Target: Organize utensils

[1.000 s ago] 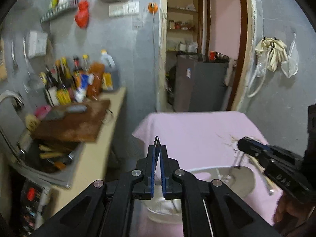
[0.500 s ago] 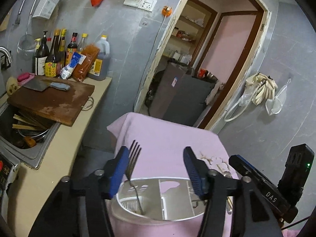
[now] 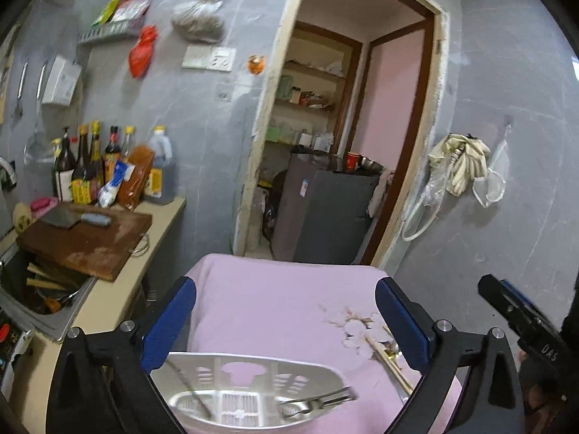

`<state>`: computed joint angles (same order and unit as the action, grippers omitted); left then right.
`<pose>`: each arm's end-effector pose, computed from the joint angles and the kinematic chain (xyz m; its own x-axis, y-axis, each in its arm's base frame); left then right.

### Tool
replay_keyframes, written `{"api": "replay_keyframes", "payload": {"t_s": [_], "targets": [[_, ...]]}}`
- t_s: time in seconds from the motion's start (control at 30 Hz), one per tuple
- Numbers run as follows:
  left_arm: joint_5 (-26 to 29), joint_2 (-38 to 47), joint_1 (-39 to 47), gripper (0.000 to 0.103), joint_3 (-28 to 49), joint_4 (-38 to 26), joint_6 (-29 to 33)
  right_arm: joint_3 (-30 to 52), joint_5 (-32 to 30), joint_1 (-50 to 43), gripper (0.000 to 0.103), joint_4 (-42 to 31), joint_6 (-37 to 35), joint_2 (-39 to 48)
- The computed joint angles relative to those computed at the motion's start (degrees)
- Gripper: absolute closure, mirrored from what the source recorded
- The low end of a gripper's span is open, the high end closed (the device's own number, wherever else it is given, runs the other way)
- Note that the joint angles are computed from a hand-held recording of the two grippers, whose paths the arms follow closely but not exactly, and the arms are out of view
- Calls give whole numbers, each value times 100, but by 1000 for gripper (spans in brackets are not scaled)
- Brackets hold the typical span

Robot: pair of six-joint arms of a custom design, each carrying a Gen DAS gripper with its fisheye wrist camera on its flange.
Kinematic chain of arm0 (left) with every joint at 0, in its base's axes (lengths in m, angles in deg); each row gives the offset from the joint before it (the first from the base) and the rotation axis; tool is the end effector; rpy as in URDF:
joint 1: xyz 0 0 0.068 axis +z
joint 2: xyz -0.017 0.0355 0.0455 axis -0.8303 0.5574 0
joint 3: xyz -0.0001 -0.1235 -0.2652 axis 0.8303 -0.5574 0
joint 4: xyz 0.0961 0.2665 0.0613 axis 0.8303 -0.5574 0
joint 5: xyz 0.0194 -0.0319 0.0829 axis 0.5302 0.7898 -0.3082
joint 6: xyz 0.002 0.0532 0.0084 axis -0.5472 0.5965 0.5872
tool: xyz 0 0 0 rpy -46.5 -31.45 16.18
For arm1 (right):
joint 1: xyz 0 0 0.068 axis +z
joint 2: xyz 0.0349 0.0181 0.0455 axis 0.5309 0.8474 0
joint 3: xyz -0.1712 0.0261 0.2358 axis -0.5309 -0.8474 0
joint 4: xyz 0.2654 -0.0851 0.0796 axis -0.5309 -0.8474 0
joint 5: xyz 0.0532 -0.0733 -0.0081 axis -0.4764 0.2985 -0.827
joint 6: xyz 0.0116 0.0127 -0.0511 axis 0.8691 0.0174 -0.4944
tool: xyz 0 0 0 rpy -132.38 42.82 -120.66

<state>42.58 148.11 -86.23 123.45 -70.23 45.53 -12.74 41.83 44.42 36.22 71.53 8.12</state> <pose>0.2996 -0.1670 0.2915 -0.4283 -0.0851 -0.8996 0.2519 0.9449 -0.2093 0.2747 0.0517 0.3125 -0.3032 0.1919 -0.9334 0.0877 0.9810 0.1732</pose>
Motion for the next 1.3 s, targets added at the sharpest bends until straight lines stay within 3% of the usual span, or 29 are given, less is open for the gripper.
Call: {"api": "replay_keyframes", "payload": {"t_s": [0.17,0.47,0.77,1.17,1.2,1.3], "targets": [[-572,251,-661,3,136,183,16,-101,-237,-609,3,-272,-339,-409],[-1124,1206,-1525,3,864,120,-135,-339,-1663,-2310,3,-186,-745,-298],[-1471,2423,-1944,3,1940,-403,-546,-140,-2997,-3450,3,310,-1255,1026],[-1046,3912,-1883,3,3242,-1250,-1110,649,-4082,-3819,4,566,-1699,3143],[-1007,4015,-1869,4,3305,-1272,-1148,706,-4134,-3795,4,577,-1736,3291],[-846,4298,-1818,13,3481,-1327,-1247,834,-4307,-3741,24,572,-1879,3659]]}}
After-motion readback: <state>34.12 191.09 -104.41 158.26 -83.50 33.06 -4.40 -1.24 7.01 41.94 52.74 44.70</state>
